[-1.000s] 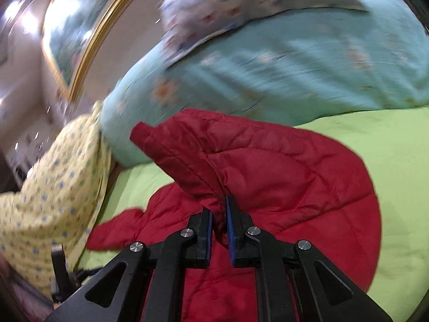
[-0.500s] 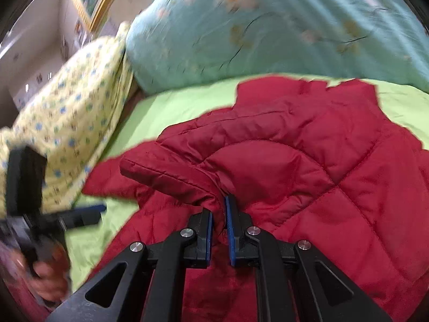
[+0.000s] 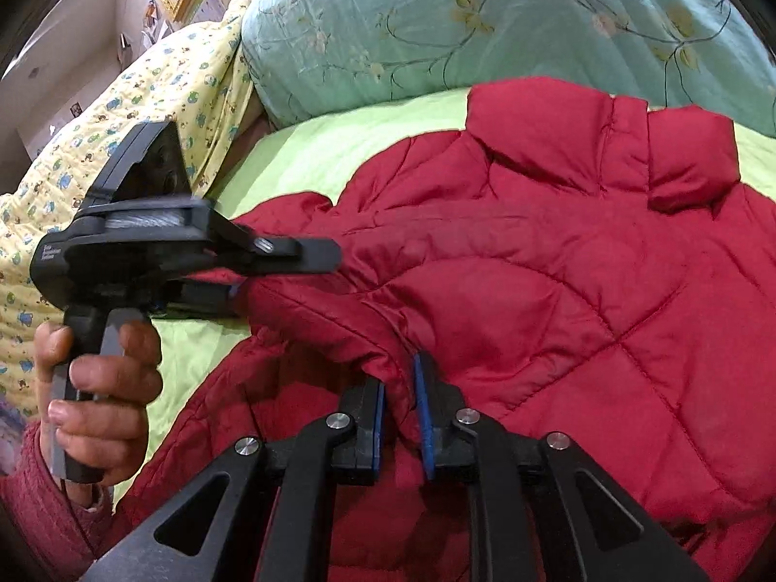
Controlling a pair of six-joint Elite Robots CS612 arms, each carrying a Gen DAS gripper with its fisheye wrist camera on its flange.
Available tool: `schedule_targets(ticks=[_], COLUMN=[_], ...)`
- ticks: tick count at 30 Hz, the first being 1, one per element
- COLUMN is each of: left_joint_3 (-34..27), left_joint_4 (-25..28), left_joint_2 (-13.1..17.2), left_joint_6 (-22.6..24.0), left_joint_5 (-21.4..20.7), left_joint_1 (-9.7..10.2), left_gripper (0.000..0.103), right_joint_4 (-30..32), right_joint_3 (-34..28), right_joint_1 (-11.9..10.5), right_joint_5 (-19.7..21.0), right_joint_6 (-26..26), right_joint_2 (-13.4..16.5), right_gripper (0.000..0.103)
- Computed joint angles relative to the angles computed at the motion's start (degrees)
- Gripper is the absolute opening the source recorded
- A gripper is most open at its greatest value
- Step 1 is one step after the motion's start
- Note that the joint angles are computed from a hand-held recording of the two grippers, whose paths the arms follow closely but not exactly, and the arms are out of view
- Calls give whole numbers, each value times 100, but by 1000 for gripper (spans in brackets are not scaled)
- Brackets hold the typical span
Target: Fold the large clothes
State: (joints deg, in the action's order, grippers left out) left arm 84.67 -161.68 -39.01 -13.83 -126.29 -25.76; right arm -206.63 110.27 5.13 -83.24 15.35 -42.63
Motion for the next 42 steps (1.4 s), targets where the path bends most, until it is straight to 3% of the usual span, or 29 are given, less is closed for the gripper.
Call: schedule_targets(ticks=[3, 6, 9, 11, 13, 16, 18, 20, 23, 24, 26, 28, 35, 39, 42], left_joint_3=[26, 168, 328, 443, 563, 616, 662, 752, 909, 975, 1017, 979, 633, 652, 669], left_joint_4=[-110, -459, -958, -1352, -1670, -1677, -1692, -1813, -2151, -2307, -2395, -2192, -1307, -1400, -1400], left_joint_2=[-23, -133, -237, -267, -280, -241, -243, -309, -426, -463, -496, -490, -165, -88, -91], left_joint_6=[195, 508, 917, 1233, 1644, 1979, 1996, 1657, 1138, 998, 985, 1120, 1321, 1228, 1227], left_joint_5=[119, 614, 1200, 1726, 2457, 2995, 3279, 3449, 3192, 2923, 2225, 1866, 2550, 2576, 2650], left_joint_1=[-5, -67, -161, -252, -407, -539, -582, -554, -402, -336, -239, -261, -546, -585, -612], left_gripper=[14, 12, 12, 12, 12, 15, 27, 29, 30, 30, 30, 30, 30, 30, 30], right_joint_4=[-46, -236, -688, -864, -764, -383, -179, -60, 90, 132, 180, 228, 277, -7, 284], right_joint_3=[109, 339, 637, 788, 914, 969, 940, 878, 775, 743, 709, 669, 708, 672, 486], right_joint_1=[-34, -103, -177, -212, -330, -549, -639, -651, -545, -521, -510, -482, -393, -210, -147], right_joint_5=[85, 155, -197, -772, -1205, -1282, -1167, -1184, -1475, -1543, -1594, -1675, -1850, -2030, -1997], right_joint_6=[58, 257, 475, 652, 937, 1229, 1369, 1373, 1293, 1264, 1221, 1190, 1211, 870, 665], right_joint_2=[-57, -158, -276, -358, -437, -457, -412, -332, -274, -263, -242, -226, -295, -352, -301], right_gripper=[15, 24, 25, 28, 41, 39, 39, 39, 40, 40, 41, 41, 40, 43, 44])
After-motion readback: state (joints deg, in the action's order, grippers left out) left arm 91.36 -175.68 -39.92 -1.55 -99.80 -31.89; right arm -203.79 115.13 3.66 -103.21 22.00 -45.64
